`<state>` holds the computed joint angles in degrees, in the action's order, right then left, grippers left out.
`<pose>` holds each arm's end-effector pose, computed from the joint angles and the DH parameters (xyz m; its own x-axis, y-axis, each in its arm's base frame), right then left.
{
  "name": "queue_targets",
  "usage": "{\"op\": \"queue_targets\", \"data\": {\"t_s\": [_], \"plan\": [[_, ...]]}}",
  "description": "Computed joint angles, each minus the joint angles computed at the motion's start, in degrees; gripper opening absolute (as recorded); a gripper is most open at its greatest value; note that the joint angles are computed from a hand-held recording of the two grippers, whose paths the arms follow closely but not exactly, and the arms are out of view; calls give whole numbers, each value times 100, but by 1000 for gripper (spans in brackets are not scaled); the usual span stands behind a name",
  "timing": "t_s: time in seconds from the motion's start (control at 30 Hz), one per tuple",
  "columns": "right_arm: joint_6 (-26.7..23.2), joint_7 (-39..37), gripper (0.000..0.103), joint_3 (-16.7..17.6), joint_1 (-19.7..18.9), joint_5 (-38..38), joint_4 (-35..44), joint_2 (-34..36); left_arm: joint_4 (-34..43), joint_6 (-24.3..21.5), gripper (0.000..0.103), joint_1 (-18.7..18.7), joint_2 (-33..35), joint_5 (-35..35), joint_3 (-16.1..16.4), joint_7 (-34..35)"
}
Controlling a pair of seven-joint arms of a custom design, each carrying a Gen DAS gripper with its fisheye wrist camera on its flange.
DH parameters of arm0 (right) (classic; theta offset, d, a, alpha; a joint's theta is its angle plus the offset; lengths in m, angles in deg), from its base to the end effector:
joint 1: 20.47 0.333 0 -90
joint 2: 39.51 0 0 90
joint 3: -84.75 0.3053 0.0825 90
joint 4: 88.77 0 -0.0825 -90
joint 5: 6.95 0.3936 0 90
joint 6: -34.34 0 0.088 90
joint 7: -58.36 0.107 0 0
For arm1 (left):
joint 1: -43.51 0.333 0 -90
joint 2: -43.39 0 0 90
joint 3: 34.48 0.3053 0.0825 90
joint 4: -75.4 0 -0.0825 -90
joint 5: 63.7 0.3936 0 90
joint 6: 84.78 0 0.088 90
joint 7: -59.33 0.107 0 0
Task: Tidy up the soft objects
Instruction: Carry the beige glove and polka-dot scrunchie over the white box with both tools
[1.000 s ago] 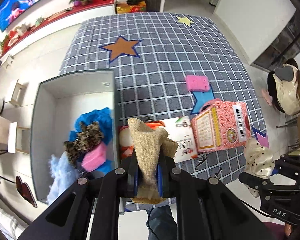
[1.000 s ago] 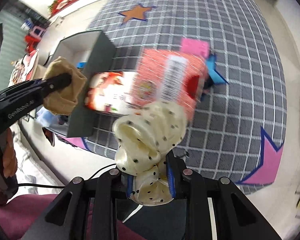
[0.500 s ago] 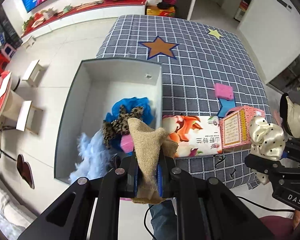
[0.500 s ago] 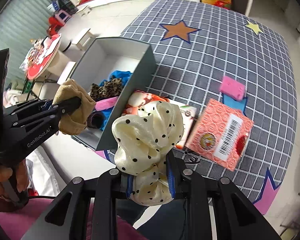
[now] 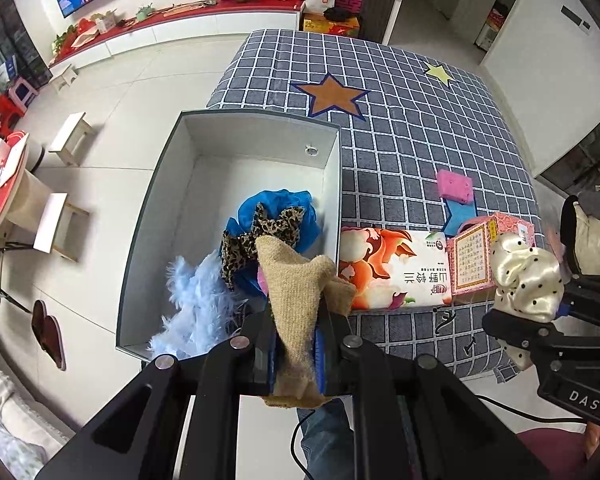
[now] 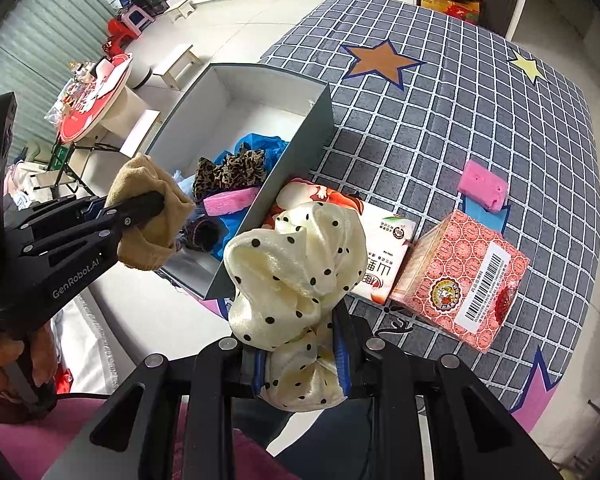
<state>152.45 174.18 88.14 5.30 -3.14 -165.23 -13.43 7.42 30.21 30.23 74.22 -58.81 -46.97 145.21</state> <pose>0.6345 0.3485 0.4872 0.0452 -0.9791 -0.1981 -0.9796 -0.0046 -0.2009 0.6869 -0.2803 0.5023 -0.3547 -0.9338 0.0473 -0.9003 0.3275 -0.2867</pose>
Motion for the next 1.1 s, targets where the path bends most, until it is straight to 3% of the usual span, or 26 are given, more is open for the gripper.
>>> {"op": "queue_targets", "data": {"t_s": [0.53, 1.1], "plan": [[-63, 28, 28, -9, 36, -16, 238, 166, -28, 14, 15, 59, -19, -39, 5, 40], [-427, -71, 28, -49, 131, -53, 1096, 711, 52, -16, 15, 160, 56, -52, 59, -127]]}}
